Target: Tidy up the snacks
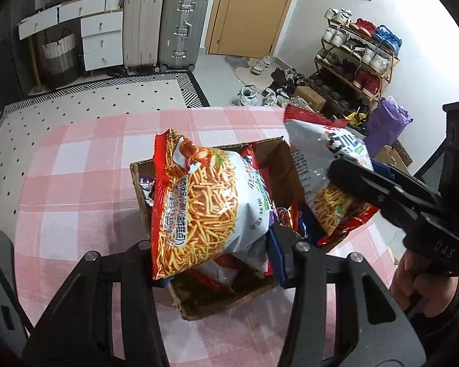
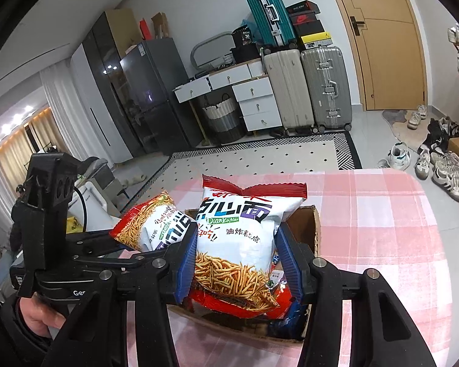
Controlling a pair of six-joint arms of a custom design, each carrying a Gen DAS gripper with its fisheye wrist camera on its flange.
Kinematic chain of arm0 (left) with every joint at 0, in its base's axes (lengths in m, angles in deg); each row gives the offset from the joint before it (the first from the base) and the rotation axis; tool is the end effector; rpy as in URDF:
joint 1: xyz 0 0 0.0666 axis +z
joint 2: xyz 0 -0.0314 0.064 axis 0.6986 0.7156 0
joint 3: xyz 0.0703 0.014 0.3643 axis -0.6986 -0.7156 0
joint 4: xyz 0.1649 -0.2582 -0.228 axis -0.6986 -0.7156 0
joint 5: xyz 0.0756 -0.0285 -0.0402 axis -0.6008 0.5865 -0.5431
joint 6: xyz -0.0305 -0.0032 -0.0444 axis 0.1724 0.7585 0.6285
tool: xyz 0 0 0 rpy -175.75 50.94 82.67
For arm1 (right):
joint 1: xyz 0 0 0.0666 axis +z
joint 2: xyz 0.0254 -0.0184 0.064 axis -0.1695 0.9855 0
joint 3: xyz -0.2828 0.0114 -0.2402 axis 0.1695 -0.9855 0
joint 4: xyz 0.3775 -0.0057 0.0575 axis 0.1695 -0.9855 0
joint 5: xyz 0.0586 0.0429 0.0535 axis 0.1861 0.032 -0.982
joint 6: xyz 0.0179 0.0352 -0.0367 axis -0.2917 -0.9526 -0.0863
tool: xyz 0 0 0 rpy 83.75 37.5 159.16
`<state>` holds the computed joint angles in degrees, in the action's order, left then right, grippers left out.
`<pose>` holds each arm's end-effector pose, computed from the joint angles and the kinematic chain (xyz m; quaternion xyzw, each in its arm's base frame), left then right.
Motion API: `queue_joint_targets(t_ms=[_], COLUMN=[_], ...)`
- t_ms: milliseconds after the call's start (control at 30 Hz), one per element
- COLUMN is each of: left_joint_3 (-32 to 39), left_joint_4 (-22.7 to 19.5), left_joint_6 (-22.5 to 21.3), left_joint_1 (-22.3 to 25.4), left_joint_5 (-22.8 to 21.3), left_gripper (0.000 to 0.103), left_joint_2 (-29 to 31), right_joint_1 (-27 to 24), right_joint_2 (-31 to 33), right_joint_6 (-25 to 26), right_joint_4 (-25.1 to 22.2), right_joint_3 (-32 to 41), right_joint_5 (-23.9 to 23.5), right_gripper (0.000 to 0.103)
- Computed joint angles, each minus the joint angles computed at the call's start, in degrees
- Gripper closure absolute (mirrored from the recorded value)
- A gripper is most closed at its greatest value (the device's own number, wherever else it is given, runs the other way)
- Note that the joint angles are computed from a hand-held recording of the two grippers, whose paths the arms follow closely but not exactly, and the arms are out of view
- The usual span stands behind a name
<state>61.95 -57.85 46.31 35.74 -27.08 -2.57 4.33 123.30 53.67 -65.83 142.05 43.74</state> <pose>0.4427 -0.0762 0.5839 0.0794 0.9311 -0.1546 0.3208 0.3782 0.1064 0.6038 -0.1187 0.8746 0.2317 0.4089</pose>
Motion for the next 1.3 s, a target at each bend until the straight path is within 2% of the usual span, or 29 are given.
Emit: queue_joint_targets(t_ms=[133,200,233,267,300,400,533,800,1000,1100,1133,1200,1300], left_joint_3=[0.0,-0.4,-0.3,-0.3,-0.8,-1.8,-2.3,-4.5,-8.0,-12.0,-12.8,-15.5,-18.6], left_joint_4=[0.9,1.2,0.9,1.0,1.7,3.3,3.4,4.0,6.1,9.6,10.4,12.6,13.8], left_joint_6=[0.0,0.1,0.2,0.6,0.8,0.7,-0.1,-0.1,1.8,2.5,2.6,2.8,3.3], left_joint_1=[-0.3,0.2,0.3,0.3,0.4,0.3,-0.3,-1.1,-1.0,-0.7,-0.7,-0.6,-0.3], left_joint_5=[1.6,2.5,2.5,1.7,1.4,1.0,-0.5,-4.3,-5.4,-5.5,-5.8,-6.3,-6.9], left_gripper=[0.057,0.043,0.024,0.018,0.018,0.018,0.018,0.018,0.018,0.009,0.001,0.001,0.001], left_joint_2=[1.3,1.6,2.0,2.2,1.9,0.8,-0.2,-4.3,-9.0,-12.9,-13.9,-16.8,-20.2], right_joint_1=[0.2,0.4,0.0,-0.2,-0.4,-1.4,-3.2,-3.0,-1.1,-0.3,0.2,1.0,1.9], right_joint_2=[0.5,1.0,1.1,0.8,0.3,-0.9,-2.9,-6.1,-10.2,-12.9,-13.8,-15.7,-18.6], right_joint_6=[-0.5,-1.2,-1.6,-1.7,-1.7,-0.6,-1.6,0.8,2.2,2.9,3.1,3.7,3.9], right_joint_4=[1.0,1.0,1.4,1.8,2.4,3.1,4.1,4.0,5.7,7.2,7.7,8.4,10.0], right_joint_3=[-1.1,-1.0,-1.0,-1.4,-2.0,-3.1,-4.8,-5.8,-8.7,-11.1,-11.8,-13.3,-15.8], right_joint_5=[0.7,1.9,1.3,0.6,0.4,-0.1,-1.5,-0.1,4.3,6.0,6.7,8.2,9.3], right_gripper=[0.051,0.042,0.037,0.026,0.019,0.019,0.019,0.016,0.012,0.01,0.01,0.009,0.008])
